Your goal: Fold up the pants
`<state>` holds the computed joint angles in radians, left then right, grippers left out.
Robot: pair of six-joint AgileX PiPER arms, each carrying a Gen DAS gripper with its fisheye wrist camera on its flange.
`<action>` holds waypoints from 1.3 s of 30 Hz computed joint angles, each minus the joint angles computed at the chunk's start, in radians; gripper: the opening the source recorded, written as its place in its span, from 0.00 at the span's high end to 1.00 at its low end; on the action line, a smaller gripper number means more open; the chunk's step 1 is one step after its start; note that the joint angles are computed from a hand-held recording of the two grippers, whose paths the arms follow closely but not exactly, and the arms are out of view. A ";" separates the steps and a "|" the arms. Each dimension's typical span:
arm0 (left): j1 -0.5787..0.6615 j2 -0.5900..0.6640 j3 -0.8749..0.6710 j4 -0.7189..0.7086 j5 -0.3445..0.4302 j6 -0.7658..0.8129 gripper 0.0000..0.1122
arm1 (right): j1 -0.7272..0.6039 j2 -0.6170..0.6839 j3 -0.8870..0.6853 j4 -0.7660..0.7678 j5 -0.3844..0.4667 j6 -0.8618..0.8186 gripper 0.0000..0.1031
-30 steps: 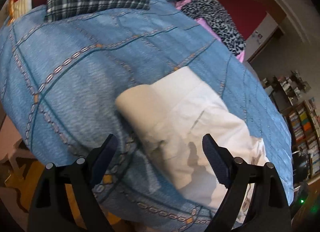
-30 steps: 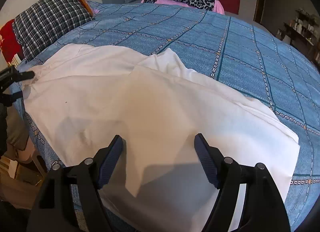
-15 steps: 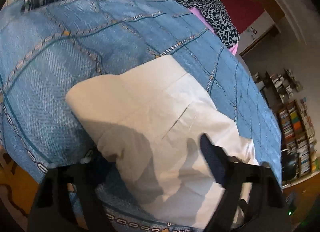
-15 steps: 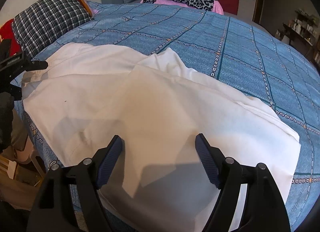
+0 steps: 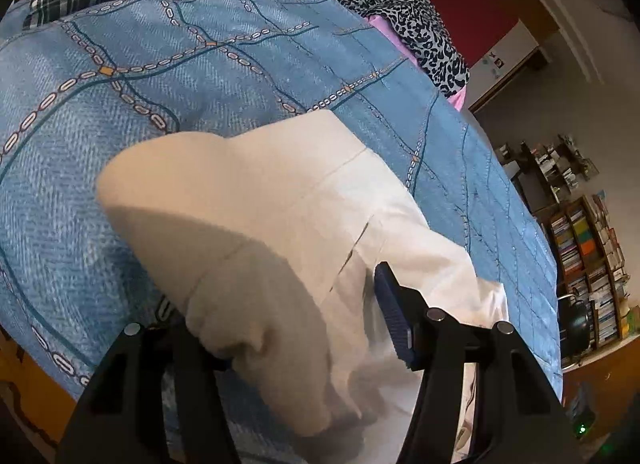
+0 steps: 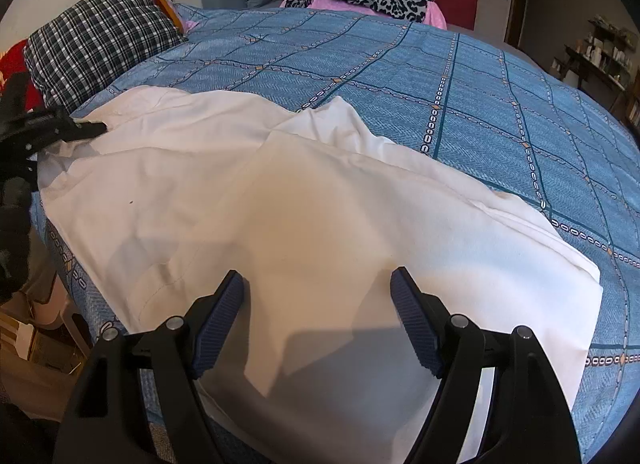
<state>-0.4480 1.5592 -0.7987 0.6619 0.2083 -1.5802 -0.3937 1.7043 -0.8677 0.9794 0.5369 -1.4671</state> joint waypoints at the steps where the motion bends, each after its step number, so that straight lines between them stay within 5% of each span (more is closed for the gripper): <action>1: 0.001 0.000 -0.007 -0.029 0.005 0.035 0.53 | 0.000 0.000 0.000 0.001 0.000 -0.001 0.27; 3: 0.002 0.004 -0.036 -0.102 0.038 0.122 0.74 | 0.000 0.001 0.000 0.002 0.001 -0.004 0.27; 6: -0.012 -0.015 -0.055 -0.094 0.057 0.119 0.83 | -0.004 -0.001 -0.002 0.003 0.007 -0.003 0.27; 14: -0.219 -0.020 -0.230 0.182 0.343 -0.024 0.85 | -0.036 -0.002 -0.012 0.012 0.058 0.007 0.27; 24: -0.534 0.128 -0.573 0.360 0.627 0.217 0.85 | -0.171 0.015 -0.064 0.087 0.187 0.015 0.27; 39: -0.711 0.490 -0.990 0.177 0.615 0.666 0.85 | -0.437 0.112 -0.194 0.125 0.286 0.072 0.27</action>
<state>-1.1586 2.0495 -1.7882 0.8394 0.8234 -0.9147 -0.8306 1.8167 -1.0615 1.1046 0.8234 -1.3955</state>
